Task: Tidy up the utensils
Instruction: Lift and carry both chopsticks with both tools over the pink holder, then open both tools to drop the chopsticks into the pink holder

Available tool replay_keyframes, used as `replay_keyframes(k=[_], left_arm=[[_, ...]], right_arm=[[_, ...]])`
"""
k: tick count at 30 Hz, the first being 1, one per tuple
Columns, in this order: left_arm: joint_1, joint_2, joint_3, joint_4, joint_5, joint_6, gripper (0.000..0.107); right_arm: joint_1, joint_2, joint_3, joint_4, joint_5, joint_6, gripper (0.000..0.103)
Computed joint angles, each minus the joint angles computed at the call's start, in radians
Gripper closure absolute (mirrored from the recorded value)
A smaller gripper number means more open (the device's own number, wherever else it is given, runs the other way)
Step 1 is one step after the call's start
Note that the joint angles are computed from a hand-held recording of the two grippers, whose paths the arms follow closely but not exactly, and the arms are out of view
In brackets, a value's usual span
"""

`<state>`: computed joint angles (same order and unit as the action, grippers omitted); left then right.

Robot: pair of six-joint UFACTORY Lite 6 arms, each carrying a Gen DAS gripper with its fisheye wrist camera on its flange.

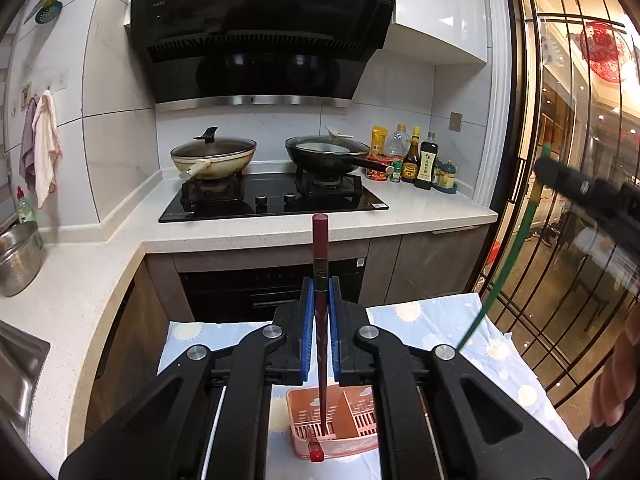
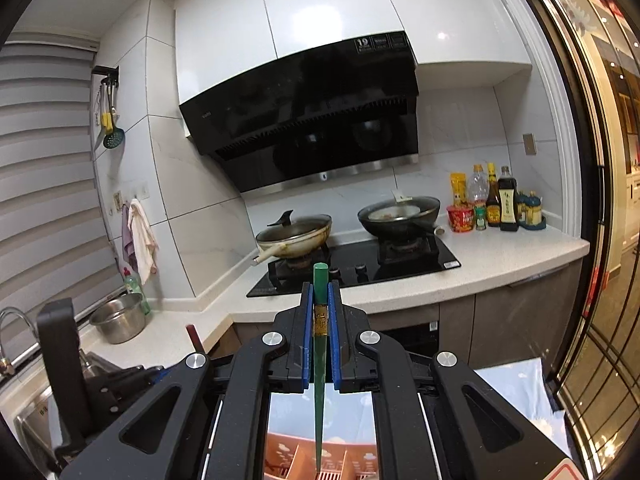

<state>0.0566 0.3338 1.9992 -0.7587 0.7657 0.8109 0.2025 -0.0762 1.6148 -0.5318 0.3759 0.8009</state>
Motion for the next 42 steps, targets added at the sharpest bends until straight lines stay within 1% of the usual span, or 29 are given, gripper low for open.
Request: replay_keyframes(k=[2,3,9,13,16,17,18,19,20,21,22,25,27,28,30,32,33,36,38,41,42], left_arm=[[0.0,0.0,-0.012,-0.005,-0.004,0.009,0.1],[0.001,0.001,-0.019,-0.009,-0.005,0.014,0.1],[0.0,-0.013,-0.077,-0.011,-0.015,0.03,0.1],[-0.001,-0.002,-0.088,-0.003,-0.018,0.023,0.1],[-0.004,-0.01,-0.113,-0.002,-0.028,0.02,0.1],[-0.005,-0.019,-0.127,0.001,-0.04,0.015,0.098],[-0.005,-0.021,-0.13,0.009,-0.045,0.007,0.096],[-0.003,-0.026,-0.137,0.005,-0.047,0.008,0.086],[0.0,-0.046,-0.162,-0.003,-0.061,0.015,0.073],[0.002,-0.068,-0.193,-0.012,-0.081,0.026,0.065],[0.006,-0.089,-0.217,-0.027,-0.09,0.046,0.064],[0.025,-0.124,-0.256,-0.055,-0.084,0.077,0.059],[0.04,-0.156,-0.292,-0.073,-0.088,0.096,0.052],[0.048,-0.182,-0.323,-0.085,-0.091,0.113,0.051],[0.068,-0.235,-0.384,-0.111,-0.092,0.15,0.049],[0.097,-0.288,-0.445,-0.146,-0.079,0.192,0.043],[0.113,-0.317,-0.478,-0.166,-0.07,0.215,0.041],[0.163,-0.403,-0.575,-0.21,-0.038,0.282,0.038],[0.205,-0.467,-0.651,-0.244,-0.005,0.337,0.036],[0.264,-0.573,-0.782,-0.274,0.032,0.413,0.035],[0.287,-0.606,-0.827,-0.281,0.047,0.437,0.035]], right_arm=[[0.024,0.003,-0.012,-0.089,0.012,0.07,0.096],[0.027,0.003,-0.029,-0.103,0.008,0.084,0.096],[-0.011,0.008,-0.142,0.042,-0.048,-0.014,0.096],[-0.019,0.018,-0.21,0.044,-0.071,-0.006,0.096],[-0.025,0.019,-0.266,0.014,-0.09,0.036,0.096],[-0.027,0.011,-0.294,-0.016,-0.104,0.079,0.091],[-0.03,0.001,-0.318,-0.043,-0.109,0.119,0.087],[-0.032,-0.01,-0.34,-0.059,-0.115,0.145,0.076],[-0.038,-0.033,-0.371,-0.086,-0.125,0.182,0.066],[-0.038,-0.052,-0.395,-0.135,-0.129,0.238,0.064],[-0.038,-0.069,-0.416,-0.159,-0.13,0.265,0.064],[-0.042,-0.137,-0.478,-0.142,-0.126,0.255,0.063],[-0.037,-0.181,-0.516,-0.13,-0.116,0.247,0.063],[-0.03,-0.206,-0.538,-0.126,-0.109,0.244,0.063],[-0.013,-0.257,-0.579,-0.146,-0.088,0.261,0.063],[0.02,-0.321,-0.632,-0.198,-0.057,0.31,0.063],[0.042,-0.355,-0.661,-0.227,-0.037,0.34,0.062],[0.122,-0.458,-0.747,-0.306,0.038,0.426,0.061],[0.2,-0.536,-0.815,-0.368,0.11,0.508,0.056],[0.347,-0.648,-0.917,-0.433,0.244,0.617,0.055],[0.414,-0.683,-0.951,-0.456,0.309,0.658,0.055]])
